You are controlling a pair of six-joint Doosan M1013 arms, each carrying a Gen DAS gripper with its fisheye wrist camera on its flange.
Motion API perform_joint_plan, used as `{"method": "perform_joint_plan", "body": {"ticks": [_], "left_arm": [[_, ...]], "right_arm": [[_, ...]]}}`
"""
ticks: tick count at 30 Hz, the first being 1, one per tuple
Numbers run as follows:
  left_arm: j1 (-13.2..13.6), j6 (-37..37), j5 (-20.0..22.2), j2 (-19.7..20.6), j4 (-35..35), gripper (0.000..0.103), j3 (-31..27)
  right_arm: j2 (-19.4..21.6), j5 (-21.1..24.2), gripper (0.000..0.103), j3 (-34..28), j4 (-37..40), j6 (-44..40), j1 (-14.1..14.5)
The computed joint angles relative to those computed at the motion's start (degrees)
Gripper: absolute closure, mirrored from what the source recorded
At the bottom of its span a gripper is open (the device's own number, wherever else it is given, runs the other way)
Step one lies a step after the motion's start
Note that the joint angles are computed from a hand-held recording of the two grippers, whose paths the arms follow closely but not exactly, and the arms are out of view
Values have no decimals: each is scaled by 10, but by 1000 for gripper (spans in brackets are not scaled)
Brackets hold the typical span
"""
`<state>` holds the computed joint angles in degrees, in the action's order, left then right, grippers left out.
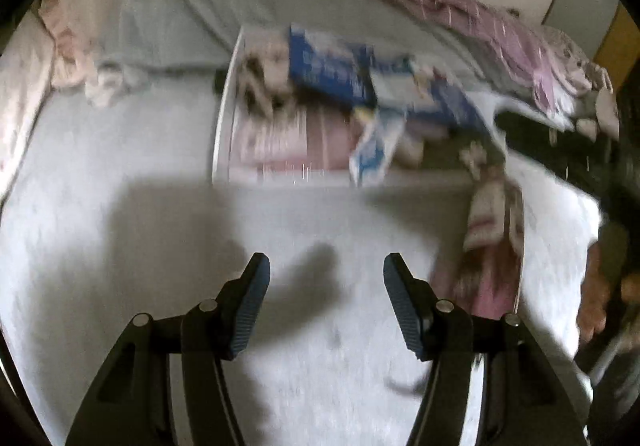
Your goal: Organize soft objects
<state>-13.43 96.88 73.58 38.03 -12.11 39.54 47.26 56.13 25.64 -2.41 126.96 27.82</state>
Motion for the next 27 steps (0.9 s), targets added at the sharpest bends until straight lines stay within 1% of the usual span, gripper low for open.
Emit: {"method": "perform_joint_plan", "body": {"ticks": [1, 4, 6, 7, 9, 10, 12, 13, 14, 15, 16, 18, 20, 23, 25, 27], "left_arm": [[-1, -2, 1, -5, 4, 44, 10], [-4, -14, -23, -24, 27, 44, 43], [-5, -15, -48, -37, 35, 44, 62], [-6, -15, -56, -40, 38, 44, 67], [-6, -11, -58, -42, 34, 44, 67], [-5, -9, -56, -42, 29, 44, 65], [-4, -12, -52, -42, 25, 44, 61], [-5, -13, -51, -41, 25, 44, 60], [-4, -13, -50, -42, 22, 44, 59], [-3, -14, -53, -43, 22, 44, 61], [-3, -16, -58, -45, 24, 44, 64], [-3, -22, -68, -49, 29, 44, 70], [-1, -22, -61, -46, 21, 44, 66], [-1, -24, -53, -44, 16, 43, 57], [-1, -23, -62, -48, 16, 44, 61], [0, -22, -77, -56, 14, 43, 70]], "right_arm": [[6, 7, 30, -10, -15, 1, 2], [32, 45, 30, -57, -39, 17, 2], [41, 39, 30, -68, -42, 27, -1], [53, 43, 31, -87, -47, 30, -3], [90, 78, 31, -154, -50, 26, -6], [109, 88, 31, -189, -50, 21, -8], [121, 87, 31, -212, -44, 7, -10], [114, 76, 31, -198, -40, 0, -9], [96, 54, 31, -161, -38, -3, -9], [84, 41, 31, -140, -37, -4, -8], [61, 16, 31, -95, -37, -6, -5], [30, -12, 31, -38, -41, -15, 0], [7, -17, 31, 2, -52, -26, 9], [-22, -9, 30, 51, -83, -43, 25], [-39, 2, 30, 82, -126, -49, 41], [-53, 9, 30, 107, -155, -60, 54]]}}
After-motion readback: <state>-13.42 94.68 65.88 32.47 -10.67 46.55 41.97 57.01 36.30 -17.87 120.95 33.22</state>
